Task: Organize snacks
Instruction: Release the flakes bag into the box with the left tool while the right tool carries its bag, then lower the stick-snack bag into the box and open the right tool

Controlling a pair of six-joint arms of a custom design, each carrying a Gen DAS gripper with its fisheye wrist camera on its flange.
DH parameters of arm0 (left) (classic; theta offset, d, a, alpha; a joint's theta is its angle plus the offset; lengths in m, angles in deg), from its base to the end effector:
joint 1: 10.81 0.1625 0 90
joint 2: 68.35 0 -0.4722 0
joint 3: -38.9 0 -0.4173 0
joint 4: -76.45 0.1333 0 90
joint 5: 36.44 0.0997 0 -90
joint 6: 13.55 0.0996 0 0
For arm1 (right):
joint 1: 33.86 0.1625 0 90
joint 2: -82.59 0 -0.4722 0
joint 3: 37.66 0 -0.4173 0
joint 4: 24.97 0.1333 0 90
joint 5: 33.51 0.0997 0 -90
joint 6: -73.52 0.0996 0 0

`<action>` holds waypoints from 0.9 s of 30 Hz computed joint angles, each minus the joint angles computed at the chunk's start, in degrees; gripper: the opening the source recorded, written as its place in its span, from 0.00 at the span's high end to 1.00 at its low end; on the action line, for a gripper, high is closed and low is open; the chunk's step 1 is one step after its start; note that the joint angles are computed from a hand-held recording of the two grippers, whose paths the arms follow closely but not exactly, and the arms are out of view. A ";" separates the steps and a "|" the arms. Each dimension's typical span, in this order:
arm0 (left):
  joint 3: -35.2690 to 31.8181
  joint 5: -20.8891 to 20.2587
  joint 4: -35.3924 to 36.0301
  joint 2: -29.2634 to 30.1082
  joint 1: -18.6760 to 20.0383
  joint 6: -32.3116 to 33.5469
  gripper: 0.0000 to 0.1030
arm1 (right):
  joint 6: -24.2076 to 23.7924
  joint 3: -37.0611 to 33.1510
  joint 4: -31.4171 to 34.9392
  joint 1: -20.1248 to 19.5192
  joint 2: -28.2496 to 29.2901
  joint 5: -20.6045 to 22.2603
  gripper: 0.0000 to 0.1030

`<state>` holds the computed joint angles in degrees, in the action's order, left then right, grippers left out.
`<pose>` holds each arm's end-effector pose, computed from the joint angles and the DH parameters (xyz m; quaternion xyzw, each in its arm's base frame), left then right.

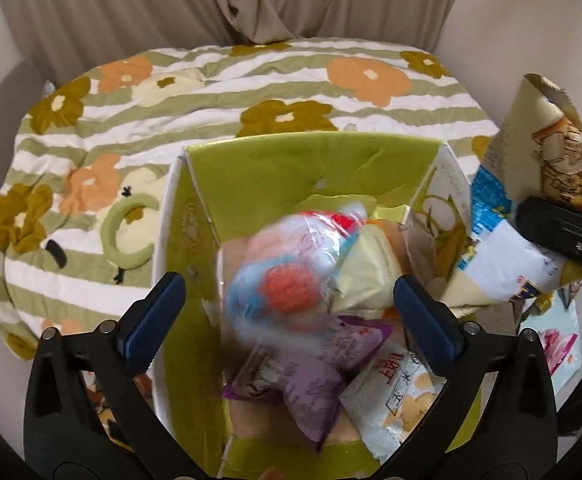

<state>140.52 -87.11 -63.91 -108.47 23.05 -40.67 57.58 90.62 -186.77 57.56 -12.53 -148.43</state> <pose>-0.4246 -0.5214 0.0052 0.2664 0.8992 -0.1542 0.3111 0.1022 -0.4391 0.3963 0.0685 -0.9217 0.2947 0.2428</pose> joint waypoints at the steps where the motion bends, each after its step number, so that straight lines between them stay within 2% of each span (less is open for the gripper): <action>1: 0.15 -0.28 0.09 -0.07 0.09 -0.37 0.00 | -0.06 -0.08 0.14 -0.07 0.04 -0.11 0.61; 7: 2.28 0.50 2.38 -1.49 -1.25 -5.54 0.00 | -1.34 -0.31 1.23 -0.70 0.00 1.34 0.61; 14: 4.74 1.58 3.93 -3.73 -3.18 -11.23 0.00 | -2.88 -2.10 5.95 -1.46 0.00 3.82 0.61; 24: 6.32 2.74 4.88 -5.02 -4.44 -14.87 0.00 | -6.59 -6.10 9.59 -1.50 5.24 4.10 0.61; 26: 6.59 2.96 5.40 -5.13 -4.59 -15.72 0.00 | -6.30 -7.18 11.09 -2.05 6.49 4.33 0.59; 27: 6.64 2.98 5.59 -5.16 -4.64 -16.16 0.00 | -6.25 -7.43 11.45 -2.19 6.83 4.38 0.53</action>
<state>147.16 -84.13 -58.32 -113.63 18.41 -56.83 51.33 83.19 -175.32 55.37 -5.71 -144.05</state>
